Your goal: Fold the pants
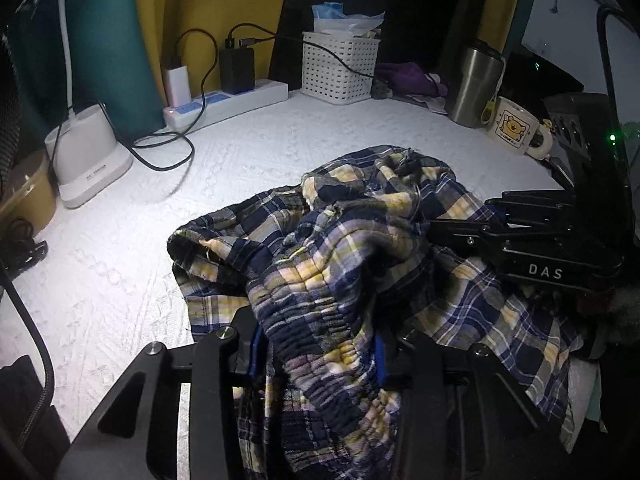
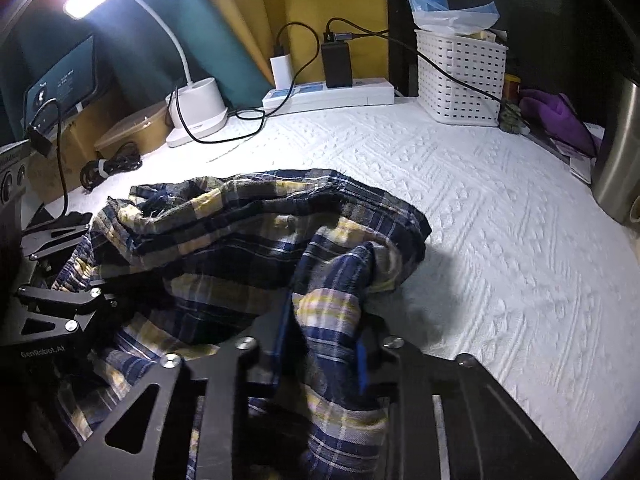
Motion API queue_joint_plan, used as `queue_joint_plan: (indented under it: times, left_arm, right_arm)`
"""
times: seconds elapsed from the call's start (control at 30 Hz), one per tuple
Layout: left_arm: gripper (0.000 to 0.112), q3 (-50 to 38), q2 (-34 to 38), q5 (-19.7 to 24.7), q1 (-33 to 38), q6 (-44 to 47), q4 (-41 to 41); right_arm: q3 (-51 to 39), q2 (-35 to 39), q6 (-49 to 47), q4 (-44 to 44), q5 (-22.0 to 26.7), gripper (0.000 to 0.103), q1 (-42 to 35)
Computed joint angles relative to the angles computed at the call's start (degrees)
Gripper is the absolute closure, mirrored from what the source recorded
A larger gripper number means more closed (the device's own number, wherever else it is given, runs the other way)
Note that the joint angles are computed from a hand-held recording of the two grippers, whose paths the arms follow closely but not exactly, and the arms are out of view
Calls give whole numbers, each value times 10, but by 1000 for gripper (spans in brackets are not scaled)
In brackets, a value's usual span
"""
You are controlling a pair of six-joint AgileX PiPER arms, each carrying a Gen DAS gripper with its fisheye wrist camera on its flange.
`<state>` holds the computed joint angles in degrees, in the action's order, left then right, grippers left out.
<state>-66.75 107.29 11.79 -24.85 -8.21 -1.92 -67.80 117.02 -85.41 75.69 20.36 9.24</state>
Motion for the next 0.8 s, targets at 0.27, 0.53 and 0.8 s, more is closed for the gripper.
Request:
queue_joint_plan:
  times: [0.27, 0.53, 0.8]
  left_arm:
    - [74, 28, -33, -21, -6, -50, 53]
    - [74, 50, -70, -20, -20, -166, 158]
    - [74, 84, -122, -15, -44, -320, 303]
  right_arm:
    - [38, -32, -64, 66, -1, 83, -1]
    - [83, -81, -119, 120, 6, 84, -4]
    - [142, -146, -183, 184, 19, 83, -10]
